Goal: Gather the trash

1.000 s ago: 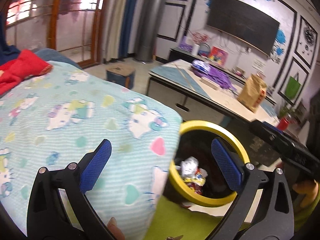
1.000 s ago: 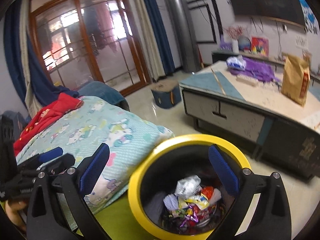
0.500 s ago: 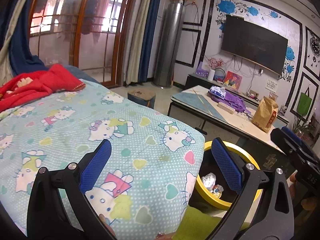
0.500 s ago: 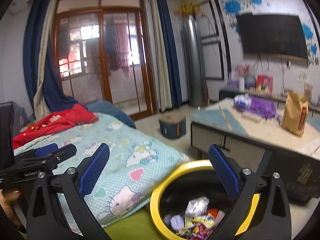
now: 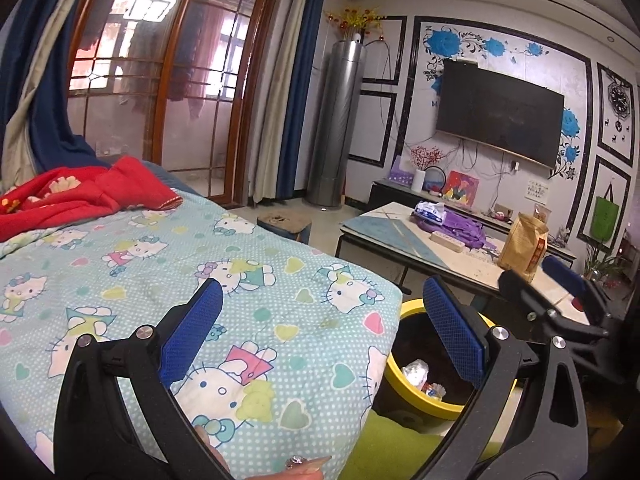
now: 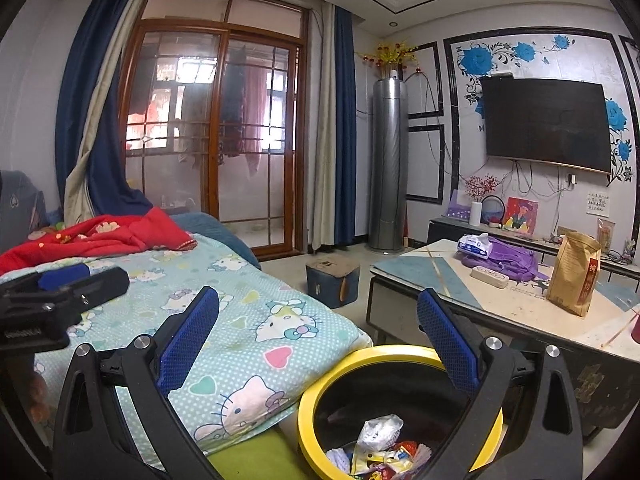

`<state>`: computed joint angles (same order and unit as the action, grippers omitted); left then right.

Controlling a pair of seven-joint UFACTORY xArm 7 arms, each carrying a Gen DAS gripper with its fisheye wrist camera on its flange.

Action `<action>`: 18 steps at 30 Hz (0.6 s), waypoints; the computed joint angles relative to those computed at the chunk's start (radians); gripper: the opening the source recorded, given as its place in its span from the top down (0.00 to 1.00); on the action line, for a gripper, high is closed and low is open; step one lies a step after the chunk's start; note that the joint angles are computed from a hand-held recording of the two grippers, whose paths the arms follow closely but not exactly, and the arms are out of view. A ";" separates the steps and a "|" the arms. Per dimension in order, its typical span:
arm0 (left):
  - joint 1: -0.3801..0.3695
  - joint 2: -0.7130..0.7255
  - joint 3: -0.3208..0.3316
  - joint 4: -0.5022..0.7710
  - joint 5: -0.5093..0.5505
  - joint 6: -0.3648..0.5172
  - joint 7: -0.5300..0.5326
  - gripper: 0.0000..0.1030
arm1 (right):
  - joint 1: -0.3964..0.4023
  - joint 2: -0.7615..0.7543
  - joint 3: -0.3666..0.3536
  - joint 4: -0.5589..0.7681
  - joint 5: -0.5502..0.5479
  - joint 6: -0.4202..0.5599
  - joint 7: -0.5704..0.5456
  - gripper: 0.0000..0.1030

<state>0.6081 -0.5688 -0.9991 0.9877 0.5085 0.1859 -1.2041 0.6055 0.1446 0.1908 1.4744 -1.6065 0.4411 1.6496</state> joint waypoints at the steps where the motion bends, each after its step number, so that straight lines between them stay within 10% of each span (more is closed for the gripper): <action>1: 0.000 -0.003 0.003 -0.004 0.001 -0.012 -0.003 0.11 | 0.000 0.003 0.000 0.003 0.002 -0.002 -0.002 0.06; 18: 0.003 -0.017 -0.004 -0.006 -0.016 0.002 0.002 0.11 | 0.009 0.008 -0.007 -0.002 0.030 0.004 -0.014 0.06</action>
